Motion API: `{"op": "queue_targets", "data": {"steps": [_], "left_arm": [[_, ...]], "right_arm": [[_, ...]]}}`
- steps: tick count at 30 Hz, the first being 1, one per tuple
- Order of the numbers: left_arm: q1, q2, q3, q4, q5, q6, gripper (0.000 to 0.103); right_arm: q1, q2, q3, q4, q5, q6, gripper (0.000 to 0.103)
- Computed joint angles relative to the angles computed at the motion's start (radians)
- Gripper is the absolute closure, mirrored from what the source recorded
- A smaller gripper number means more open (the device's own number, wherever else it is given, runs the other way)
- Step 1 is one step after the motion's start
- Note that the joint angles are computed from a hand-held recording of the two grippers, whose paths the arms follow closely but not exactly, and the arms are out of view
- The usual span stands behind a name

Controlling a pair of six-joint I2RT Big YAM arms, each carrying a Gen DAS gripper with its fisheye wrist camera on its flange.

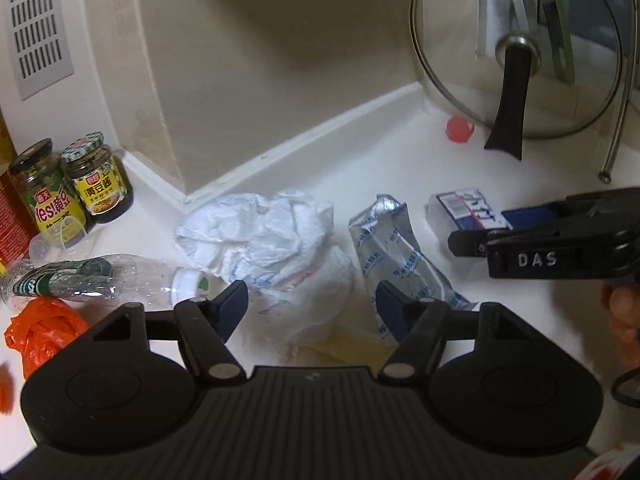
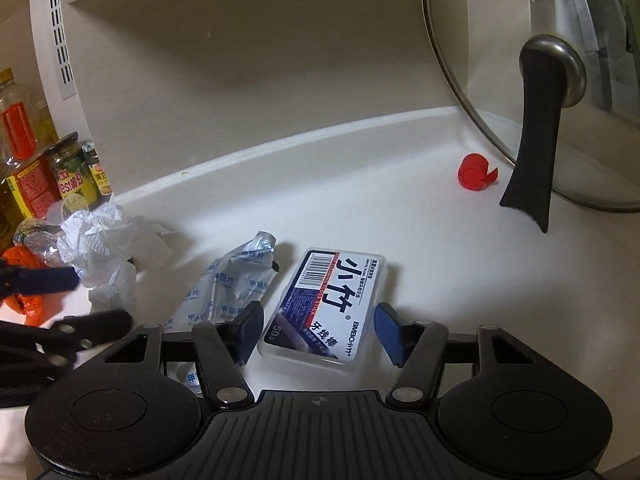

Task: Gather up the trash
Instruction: 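Grasp the crumpled white tissue with the left tool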

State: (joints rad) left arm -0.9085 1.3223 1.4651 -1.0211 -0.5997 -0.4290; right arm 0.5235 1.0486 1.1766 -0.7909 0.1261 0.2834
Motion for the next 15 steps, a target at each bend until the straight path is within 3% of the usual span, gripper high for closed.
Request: {"op": "queue_targets", "data": {"steps": [3,5,15], "left_arm": [[-0.007,0.018,0.009,-0.026,-0.042,0.016,0.054],[-0.008,0.006,-0.005,-0.016,-0.046,0.024,0.073],[-0.076,-0.122,-0.084,-0.064,-0.039,-0.061,0.078]], "right_arm": [[0.0,-0.015,-0.002,-0.011,-0.001,0.014,0.043],[0.005,-0.03,-0.005,-0.029,0.003,0.024,0.043],[0.069,-0.122,-0.046,-0.114,0.056,0.038,0.043]]}}
